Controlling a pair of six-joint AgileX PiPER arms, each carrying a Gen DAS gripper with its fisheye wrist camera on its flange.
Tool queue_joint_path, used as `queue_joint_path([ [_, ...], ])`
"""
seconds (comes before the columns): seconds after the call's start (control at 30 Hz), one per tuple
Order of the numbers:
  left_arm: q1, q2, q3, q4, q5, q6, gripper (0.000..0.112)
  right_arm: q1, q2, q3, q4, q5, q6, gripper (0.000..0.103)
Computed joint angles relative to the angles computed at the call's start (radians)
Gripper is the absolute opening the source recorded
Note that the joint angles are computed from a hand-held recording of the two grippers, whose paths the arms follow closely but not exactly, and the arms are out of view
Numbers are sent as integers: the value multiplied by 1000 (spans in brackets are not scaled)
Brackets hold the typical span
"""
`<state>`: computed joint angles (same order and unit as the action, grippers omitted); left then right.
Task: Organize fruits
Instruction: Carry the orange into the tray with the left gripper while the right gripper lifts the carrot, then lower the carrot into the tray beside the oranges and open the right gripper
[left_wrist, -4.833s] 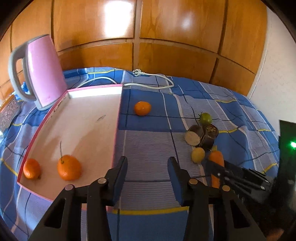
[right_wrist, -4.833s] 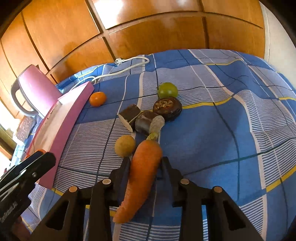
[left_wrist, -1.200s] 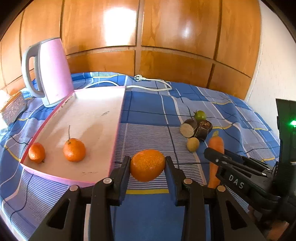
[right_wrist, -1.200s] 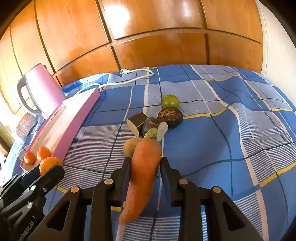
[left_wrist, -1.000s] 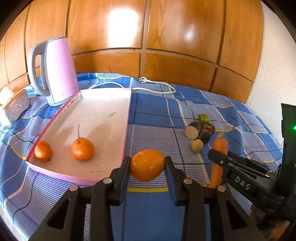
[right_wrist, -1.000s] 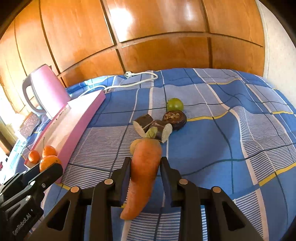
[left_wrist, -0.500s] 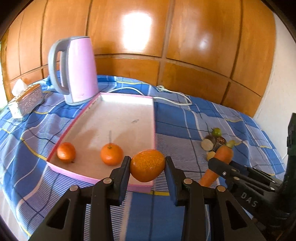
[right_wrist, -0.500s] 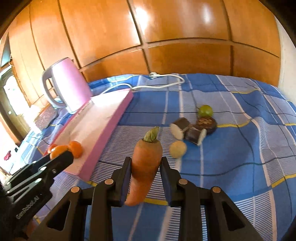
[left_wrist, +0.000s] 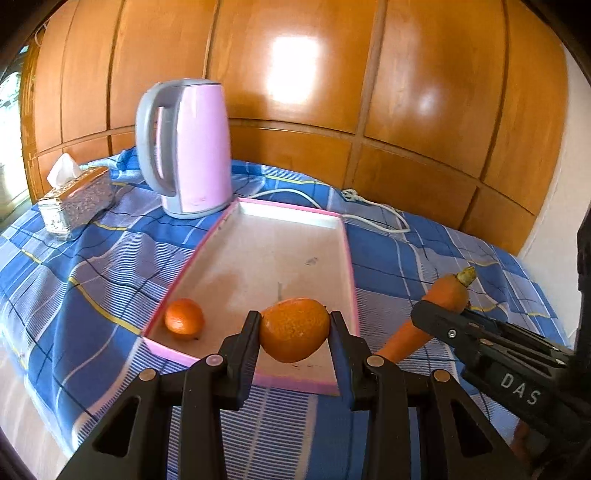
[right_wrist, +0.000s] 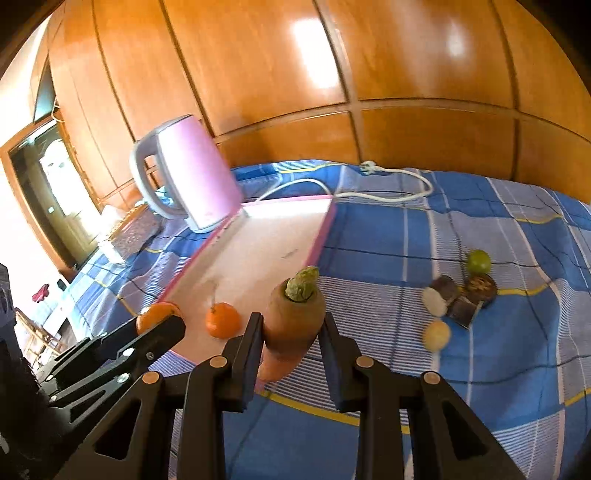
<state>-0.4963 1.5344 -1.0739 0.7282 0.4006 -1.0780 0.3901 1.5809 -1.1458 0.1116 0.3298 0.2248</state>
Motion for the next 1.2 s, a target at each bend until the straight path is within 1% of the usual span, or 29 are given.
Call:
queue_joint_path([
  [0.1, 50, -6, 1, -71, -20, 64, 36, 7, 25, -44, 52, 26, -54, 30],
  [0.3, 137, 11, -28, -205, -54, 232, 36, 38, 96, -149, 60, 72, -85, 30],
  [0.37, 157, 29, -50, -246, -58, 285, 37, 44, 138, -205, 67, 102, -108, 30],
  [0.43, 174, 55, -78, -303, -55, 351, 37, 53, 174, -251, 40, 124, -90, 30],
  [0.57, 192, 109, -133, -364, -40, 411, 38, 64, 238, -337, 27, 179, -97, 31],
  [0.6, 193, 124, -146, -360, -29, 398, 38, 66, 249, -349, 22, 182, -91, 32],
  [0.63, 195, 133, -154, -357, -22, 388, 38, 70, 258, -359, 4, 183, -74, 35],
  [0.7, 202, 146, -162, -388, -18, 403, 41, 68, 271, -371, -2, 186, -60, 37],
  [0.73, 203, 146, -158, -374, -21, 382, 43, 61, 273, -370, 18, 183, -69, 38],
  [0.8, 197, 143, -146, -328, -21, 334, 43, 56, 269, -358, 22, 176, -63, 38],
  [0.9, 190, 139, -134, -300, -15, 297, 43, 52, 253, -323, 48, 161, -74, 38],
  [1.03, 174, 121, -107, -237, -3, 222, 45, 68, 232, -281, 34, 141, -56, 38],
  [1.13, 158, 99, -79, -157, 3, 138, 47, 84, 214, -257, 2, 131, -25, 38],
  [1.2, 152, 86, -64, -139, 7, 115, 47, 92, 203, -243, -23, 126, -1, 38],
])
